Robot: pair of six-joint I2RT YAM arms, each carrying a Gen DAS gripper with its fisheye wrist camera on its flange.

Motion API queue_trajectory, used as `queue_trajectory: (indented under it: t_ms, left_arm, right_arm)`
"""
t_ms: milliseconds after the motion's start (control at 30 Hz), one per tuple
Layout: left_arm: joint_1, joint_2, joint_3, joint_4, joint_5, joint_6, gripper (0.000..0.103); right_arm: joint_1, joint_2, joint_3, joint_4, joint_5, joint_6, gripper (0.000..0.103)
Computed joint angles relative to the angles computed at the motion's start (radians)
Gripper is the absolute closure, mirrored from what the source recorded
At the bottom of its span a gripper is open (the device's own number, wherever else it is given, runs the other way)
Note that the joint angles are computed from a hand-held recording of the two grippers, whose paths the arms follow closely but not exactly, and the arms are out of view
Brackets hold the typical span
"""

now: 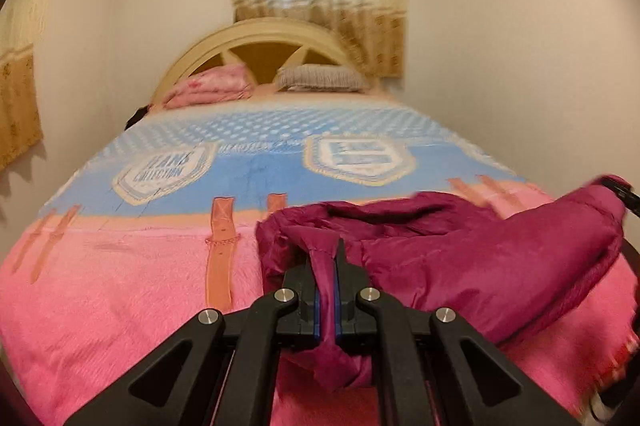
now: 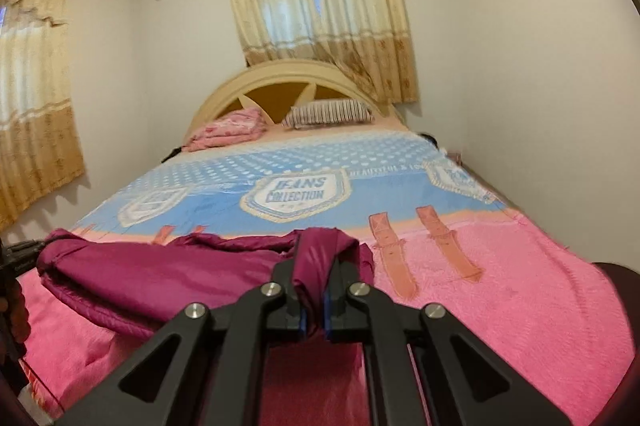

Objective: Fold large clothes

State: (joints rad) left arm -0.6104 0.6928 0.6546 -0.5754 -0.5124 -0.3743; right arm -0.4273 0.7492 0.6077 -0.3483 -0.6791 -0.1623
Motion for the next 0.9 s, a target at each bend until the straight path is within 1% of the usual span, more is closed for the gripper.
queue_trajectory:
  t_ms: [33,67,100,133,200,233,267,367,400,467,500,533,567,600,633,700,733,767,800,833,867,900]
  left_arm:
    - [0.085,0.093,-0.007,0.1,0.068,0.065,0.099]
    - [0.149,0.188,-0.009,0.193,0.102,0.098,0.099]
    - [0.187,0.256,-0.012,0.261,0.122,0.108,0.099]
    - [0.244,0.352,0.0,0.327,0.171,0.117,0.096]
    - [0.3,0.489,0.028,0.407,0.209,0.108,0.095]
    - [0.319,0.545,0.04,0.44,0.221,0.107,0.094]
    - [0.335,0.622,0.073,0.454,0.224,0.103,0.094]
    - [0.37,0.746,0.131,0.475,0.233,0.061,0.087]
    - [0.382,0.766,0.137,0.486,0.239,0.048,0.082]
    - [0.404,0.804,0.161,0.495,0.232,0.011,0.065]
    - [0.405,0.817,0.17,0.502,0.189,-0.004,0.04]
    - [0.402,0.825,0.178,0.511,0.126,-0.012,0.019]
    - [0.404,0.82,0.175,0.53,0.086,-0.011,0.014]
    - [0.405,0.81,0.164,0.563,0.05,-0.008,0.012]
    - [0.407,0.808,0.164,0.575,0.035,-0.005,0.012]
    - [0.406,0.813,0.185,0.562,-0.022,-0.02,0.012]
    - [0.41,0.814,0.192,0.562,-0.042,-0.029,0.012]
    - [0.417,0.813,0.195,0.566,-0.051,-0.039,0.012]
    - [0.429,0.808,0.198,0.571,-0.044,-0.051,0.012]
    - [0.44,0.805,0.202,0.573,-0.033,-0.05,0.012]
    - [0.446,0.809,0.21,0.57,-0.043,-0.046,0.012]
    - [0.441,0.809,0.216,0.566,-0.08,-0.047,0.012]
  right_arm:
    - [0.069,0.07,0.008,0.068,0.065,0.046,0.097]
    - [0.128,0.131,0.012,0.133,0.132,0.076,0.097]
    - [0.179,0.208,0.026,0.193,0.186,0.1,0.097]
    - [0.225,0.297,0.044,0.257,0.234,0.126,0.097]
    - [0.292,0.456,0.091,0.341,0.309,0.162,0.097]
    - [0.309,0.507,0.101,0.372,0.331,0.164,0.097]
    - [0.324,0.559,0.116,0.401,0.35,0.171,0.097]
    - [0.356,0.706,0.17,0.456,0.387,0.182,0.095]
    - [0.362,0.743,0.185,0.471,0.397,0.193,0.094]
    - [0.372,0.814,0.227,0.474,0.413,0.196,0.093]
    - [0.377,0.837,0.238,0.483,0.426,0.2,0.092]
    - [0.384,0.868,0.257,0.487,0.439,0.203,0.091]
    - [0.384,0.893,0.272,0.489,0.437,0.21,0.089]
    - [0.388,0.92,0.292,0.493,0.451,0.22,0.082]
    - [0.392,0.934,0.299,0.502,0.472,0.228,0.076]
    - [0.394,0.961,0.322,0.509,0.486,0.245,0.055]
    - [0.403,0.982,0.348,0.505,0.502,0.259,0.047]
    - [0.407,0.987,0.353,0.515,0.526,0.272,0.028]
    - [0.404,0.987,0.352,0.538,0.537,0.291,0.022]
    - [0.402,0.989,0.354,0.55,0.532,0.305,0.022]
    - [0.401,0.988,0.361,0.547,0.534,0.309,0.022]
    - [0.409,0.982,0.365,0.542,0.551,0.304,0.022]
